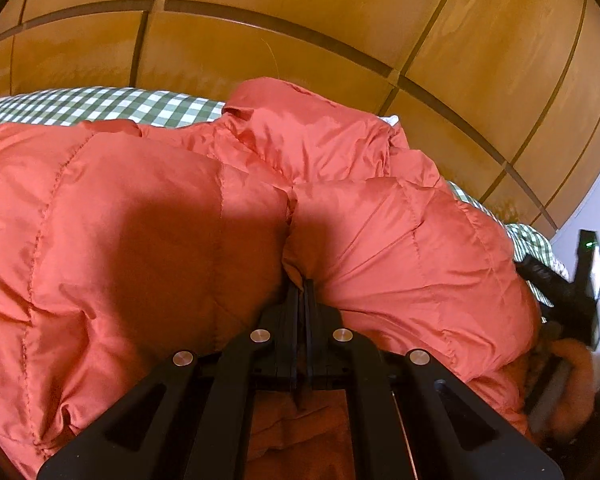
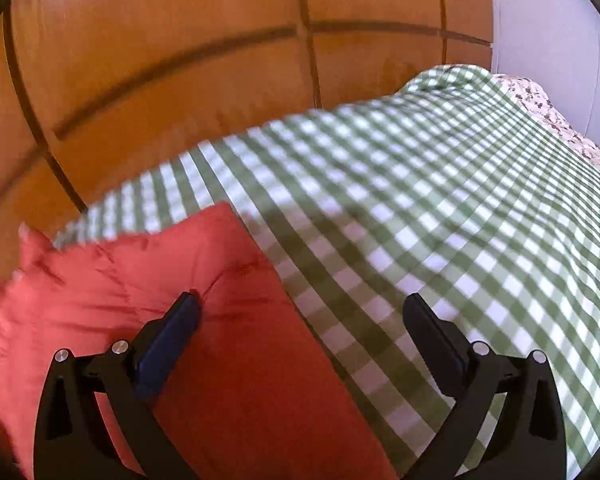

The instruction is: Fold small clothes

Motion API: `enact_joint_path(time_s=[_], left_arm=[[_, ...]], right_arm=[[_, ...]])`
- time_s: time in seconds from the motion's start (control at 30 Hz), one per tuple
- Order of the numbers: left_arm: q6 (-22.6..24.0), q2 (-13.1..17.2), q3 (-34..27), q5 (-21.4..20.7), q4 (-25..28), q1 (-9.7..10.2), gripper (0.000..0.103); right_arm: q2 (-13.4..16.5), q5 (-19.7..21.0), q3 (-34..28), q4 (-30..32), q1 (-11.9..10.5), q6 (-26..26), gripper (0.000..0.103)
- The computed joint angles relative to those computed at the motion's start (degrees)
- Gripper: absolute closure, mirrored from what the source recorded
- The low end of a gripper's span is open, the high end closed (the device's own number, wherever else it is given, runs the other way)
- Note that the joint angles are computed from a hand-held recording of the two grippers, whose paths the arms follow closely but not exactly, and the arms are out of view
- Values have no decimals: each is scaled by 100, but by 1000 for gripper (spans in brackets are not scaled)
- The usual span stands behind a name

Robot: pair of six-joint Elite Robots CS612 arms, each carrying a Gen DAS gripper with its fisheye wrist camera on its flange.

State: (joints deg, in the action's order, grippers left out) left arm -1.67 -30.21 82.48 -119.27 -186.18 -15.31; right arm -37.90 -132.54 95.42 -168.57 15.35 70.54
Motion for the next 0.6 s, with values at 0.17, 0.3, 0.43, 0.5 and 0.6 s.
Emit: enact_joint_path(time_s=[0.17, 0.3, 0.43, 0.5, 0.6], left_arm=[[25, 8, -26, -31, 83, -2, 101], [1, 20, -51, -55, 125, 5, 101], [-51, 36, -84, -122, 169, 19, 101], [-67, 51, -115, -171, 217, 28, 101], [-86, 70, -149, -257, 269, 41, 101]], right_arm=[[-50, -16, -16, 756, -35, 756, 2], [-109, 16, 170, 362, -9, 730, 2], [-193, -296, 481, -559, 254, 201, 2], [-153, -214, 510, -905, 340, -300, 2], [-73, 6, 410, -518, 336, -480, 2]])
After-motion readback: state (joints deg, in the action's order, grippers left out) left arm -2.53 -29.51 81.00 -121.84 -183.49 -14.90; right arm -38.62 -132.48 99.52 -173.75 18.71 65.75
